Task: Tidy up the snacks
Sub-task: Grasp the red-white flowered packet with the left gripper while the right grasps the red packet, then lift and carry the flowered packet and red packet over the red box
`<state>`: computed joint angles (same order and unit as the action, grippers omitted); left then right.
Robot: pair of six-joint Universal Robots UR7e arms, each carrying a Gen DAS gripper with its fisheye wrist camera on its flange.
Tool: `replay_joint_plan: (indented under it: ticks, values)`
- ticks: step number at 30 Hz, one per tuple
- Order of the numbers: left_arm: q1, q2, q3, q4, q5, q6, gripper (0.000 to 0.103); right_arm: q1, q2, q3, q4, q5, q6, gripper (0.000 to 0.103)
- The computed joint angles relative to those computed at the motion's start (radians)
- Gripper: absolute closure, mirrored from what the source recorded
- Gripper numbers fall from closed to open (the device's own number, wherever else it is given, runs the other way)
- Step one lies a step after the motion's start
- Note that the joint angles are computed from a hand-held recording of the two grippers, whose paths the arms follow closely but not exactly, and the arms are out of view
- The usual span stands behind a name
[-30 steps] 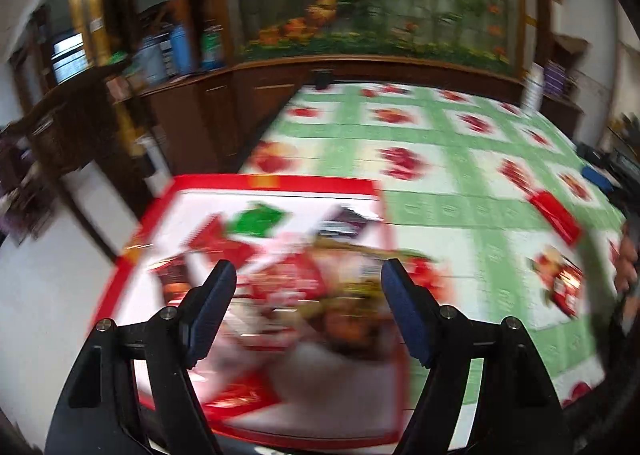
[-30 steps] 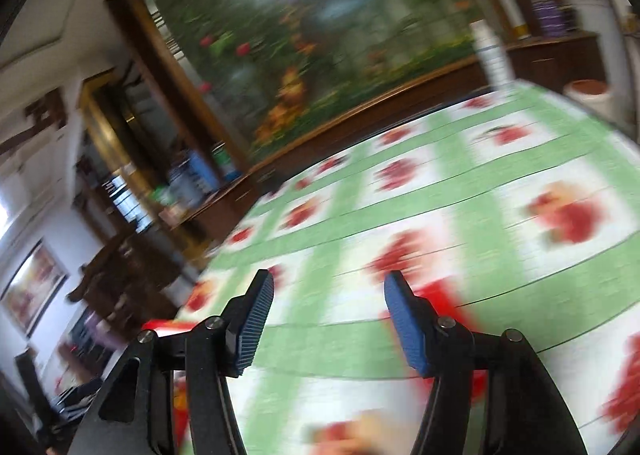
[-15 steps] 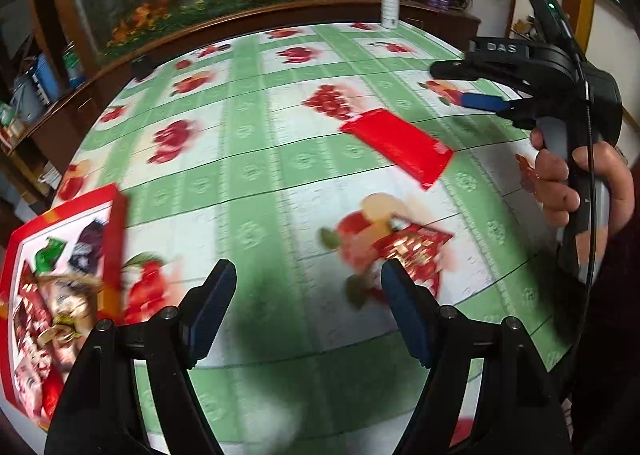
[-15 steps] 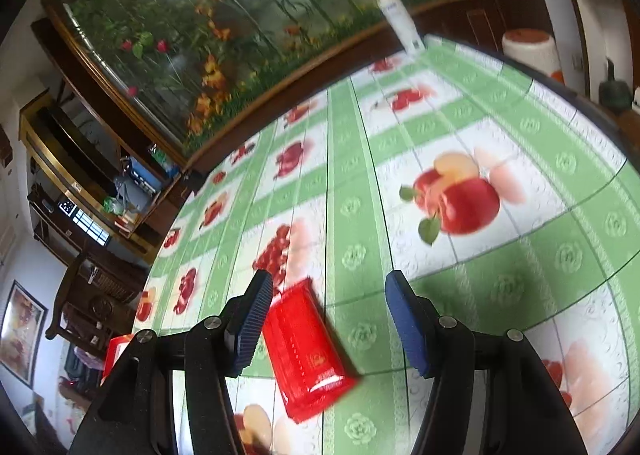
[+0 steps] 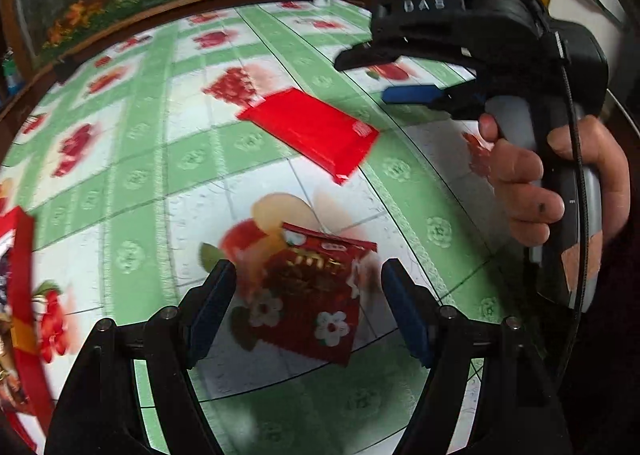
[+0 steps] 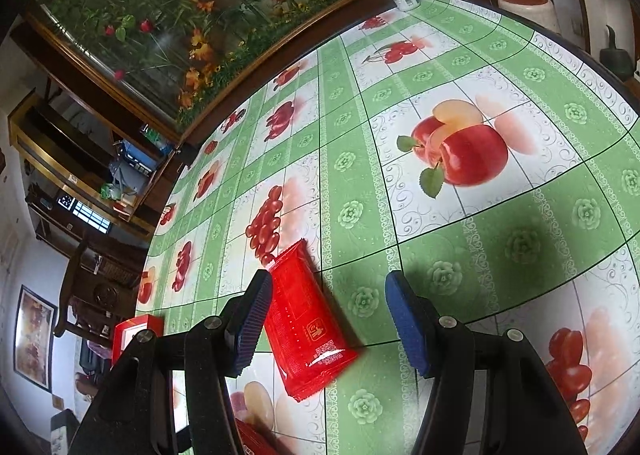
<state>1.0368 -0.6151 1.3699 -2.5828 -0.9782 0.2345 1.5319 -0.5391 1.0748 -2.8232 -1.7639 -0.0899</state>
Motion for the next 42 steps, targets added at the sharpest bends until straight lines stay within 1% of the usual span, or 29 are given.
replay_joint_plan:
  ticks: [2, 4, 8, 10, 11, 13, 14, 16, 20, 23, 27, 29, 34, 35, 36, 37, 38, 39, 40, 41, 42]
  values:
    - [0.003, 0.009, -0.008, 0.015, 0.005, -0.008, 0.028, 0.001, 0.002, -0.004, 0.008, -0.004, 0.003, 0.041]
    - [0.000, 0.015, -0.001, -0.024, 0.029, 0.017, 0.028, 0.004, 0.004, -0.006, 0.011, -0.013, 0.000, 0.041]
    - [0.006, 0.016, 0.001, -0.052, 0.033, 0.030, 0.028, 0.007, 0.010, -0.013, 0.023, -0.021, -0.012, 0.041]
    - [0.007, 0.023, -0.002, -0.073, 0.059, 0.040, 0.029, 0.010, 0.015, -0.021, 0.036, -0.025, -0.022, 0.041]
    - [0.010, 0.022, -0.005, -0.077, 0.054, 0.037, 0.033, 0.012, 0.017, -0.023, 0.040, -0.027, -0.028, 0.041]
    - [0.012, 0.021, -0.005, -0.093, 0.061, 0.045, 0.056, 0.015, 0.022, -0.029, 0.051, -0.032, -0.042, 0.041]
    - [0.015, 0.019, -0.006, -0.096, 0.062, 0.045, 0.056, 0.017, 0.024, -0.031, 0.054, -0.034, -0.046, 0.041]
    - [0.026, 0.013, -0.011, -0.091, 0.043, 0.030, 0.057, 0.020, 0.029, -0.036, 0.060, -0.042, -0.056, 0.041]
    - [0.041, -0.002, -0.010, -0.096, 0.045, 0.004, 0.061, 0.031, 0.046, -0.054, 0.075, -0.078, -0.089, 0.041]
    - [0.052, -0.014, -0.006, -0.100, 0.052, -0.019, 0.062, 0.043, 0.062, -0.066, 0.083, -0.113, -0.127, 0.036]
    - [0.065, -0.040, 0.007, -0.090, 0.049, -0.061, 0.063, 0.063, 0.088, -0.079, 0.068, -0.169, -0.199, 0.027]
    - [0.070, -0.054, 0.017, -0.088, 0.045, -0.079, 0.064, 0.075, 0.106, -0.085, 0.040, -0.212, -0.244, 0.026]
    - [0.074, -0.080, 0.047, -0.108, 0.042, -0.092, 0.064, 0.103, 0.168, -0.116, -0.055, -0.342, -0.393, 0.024]
    - [0.074, -0.084, 0.051, -0.110, 0.042, -0.095, 0.064, 0.109, 0.184, -0.126, -0.076, -0.372, -0.428, 0.024]
    - [0.075, -0.088, 0.055, -0.110, 0.042, -0.101, 0.064, 0.116, 0.206, -0.141, -0.108, -0.415, -0.482, 0.024]
    - [0.076, -0.091, 0.057, -0.111, 0.041, -0.105, 0.064, 0.117, 0.210, -0.137, -0.134, -0.415, -0.506, 0.025]
    - [0.077, -0.095, 0.061, -0.113, 0.040, -0.107, 0.064, 0.117, 0.206, -0.130, -0.137, -0.412, -0.500, 0.025]
    - [0.078, -0.097, 0.064, -0.114, 0.042, -0.110, 0.064, 0.116, 0.203, -0.129, -0.132, -0.410, -0.499, 0.029]
    - [0.079, -0.098, 0.064, -0.112, 0.044, -0.117, 0.065, 0.116, 0.199, -0.122, -0.139, -0.404, -0.502, 0.045]
    - [0.081, -0.101, 0.064, -0.110, 0.043, -0.123, 0.065, 0.116, 0.195, -0.116, -0.145, -0.398, -0.508, 0.049]
    - [0.081, -0.103, 0.067, -0.111, 0.040, -0.127, 0.065, 0.116, 0.195, -0.113, -0.153, -0.401, -0.515, 0.050]
